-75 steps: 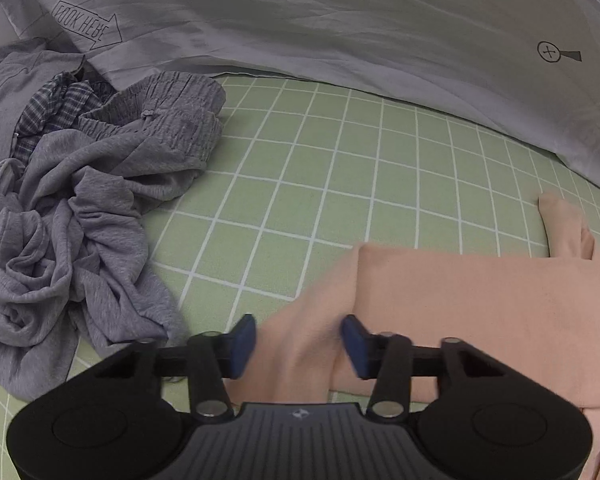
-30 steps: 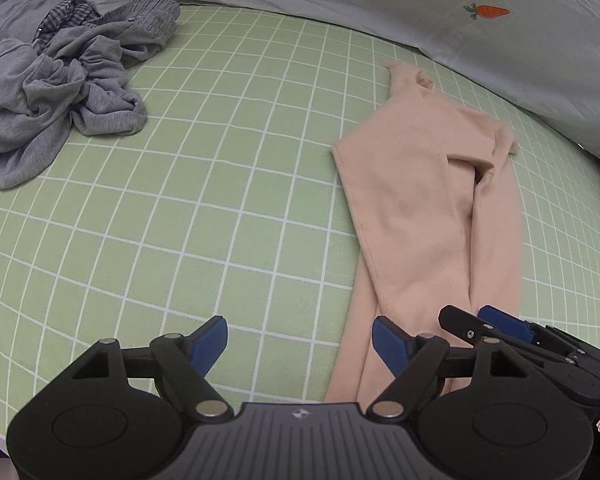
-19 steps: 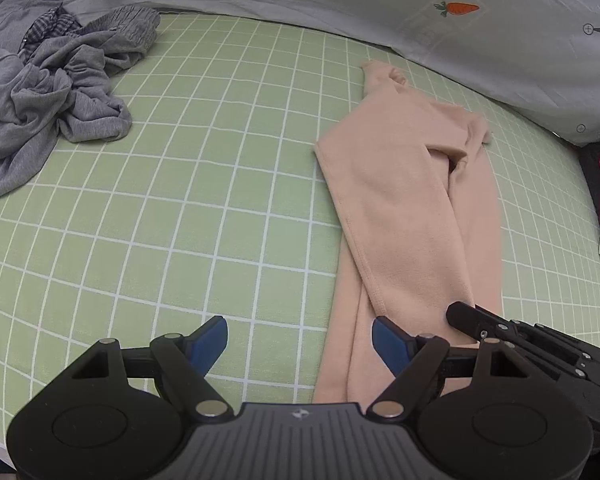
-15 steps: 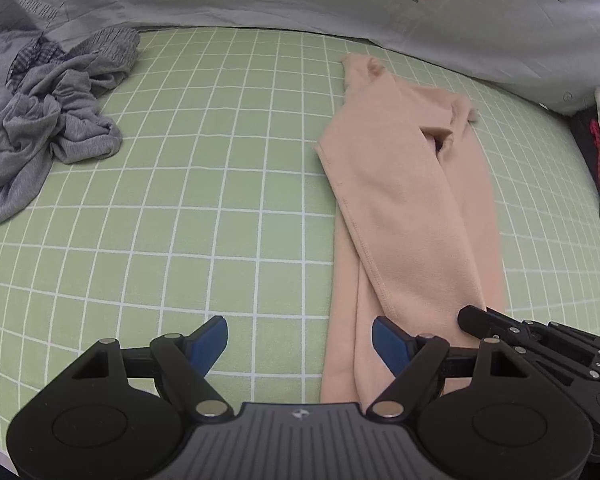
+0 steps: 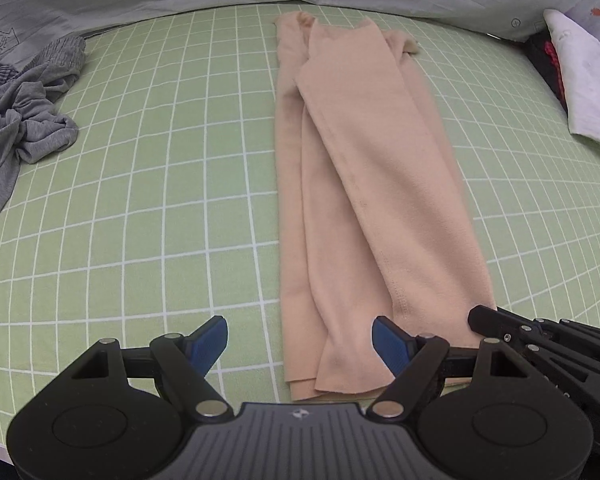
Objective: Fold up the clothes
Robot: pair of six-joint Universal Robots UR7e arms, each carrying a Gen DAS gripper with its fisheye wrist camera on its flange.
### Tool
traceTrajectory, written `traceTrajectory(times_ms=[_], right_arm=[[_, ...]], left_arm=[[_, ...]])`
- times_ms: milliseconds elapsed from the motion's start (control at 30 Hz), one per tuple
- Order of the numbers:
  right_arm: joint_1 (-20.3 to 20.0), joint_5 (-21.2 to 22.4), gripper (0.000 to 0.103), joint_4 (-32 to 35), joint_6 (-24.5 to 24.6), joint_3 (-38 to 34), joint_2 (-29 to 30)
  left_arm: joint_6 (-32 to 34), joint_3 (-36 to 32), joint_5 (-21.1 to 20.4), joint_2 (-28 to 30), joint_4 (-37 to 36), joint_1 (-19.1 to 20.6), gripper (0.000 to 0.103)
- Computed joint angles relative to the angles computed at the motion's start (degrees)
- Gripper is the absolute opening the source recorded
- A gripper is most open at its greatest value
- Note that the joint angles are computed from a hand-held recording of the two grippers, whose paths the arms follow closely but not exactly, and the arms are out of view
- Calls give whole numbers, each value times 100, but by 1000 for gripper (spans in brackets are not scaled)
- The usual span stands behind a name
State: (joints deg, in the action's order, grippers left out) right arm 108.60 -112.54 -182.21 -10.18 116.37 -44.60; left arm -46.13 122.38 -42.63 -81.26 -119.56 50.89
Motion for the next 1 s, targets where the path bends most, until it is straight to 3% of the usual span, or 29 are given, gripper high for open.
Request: traceTrajectory(times_ms=[233, 367, 433, 467, 500, 533, 567, 600, 767, 1000], right_arm=[[-55, -143, 2, 65, 64, 179, 3], [21, -462, 3, 143, 74, 137, 70], [79, -625, 10, 88, 71, 124, 108], [109, -721, 21, 50, 60, 118, 131], [144, -862, 43, -21, 47, 107, 170], [182, -1026, 58, -115, 61, 86, 228], [219, -1191, 85, -210, 73, 63, 287], [246, -1331, 96, -279, 90, 39, 338], [265, -1656, 96, -22, 342, -135, 482], [219, -1678, 95, 170, 635, -213, 606]], left_arm=[[-279, 147, -201, -57, 290, 23, 80], [-323, 174, -179, -62, 341, 64, 80], [-274, 186, -160, -60, 308, 91, 80], [-245, 192, -150, -59, 289, 105, 80], [-219, 199, -143, -53, 273, 113, 80], [-200, 205, -134, -40, 254, 119, 80], [-169, 210, -126, -19, 216, 128, 80], [-101, 227, -119, -11, 153, 141, 80], [407, 292, -146, 63, -264, 232, 80], [781, 291, -287, 166, -593, 424, 80]])
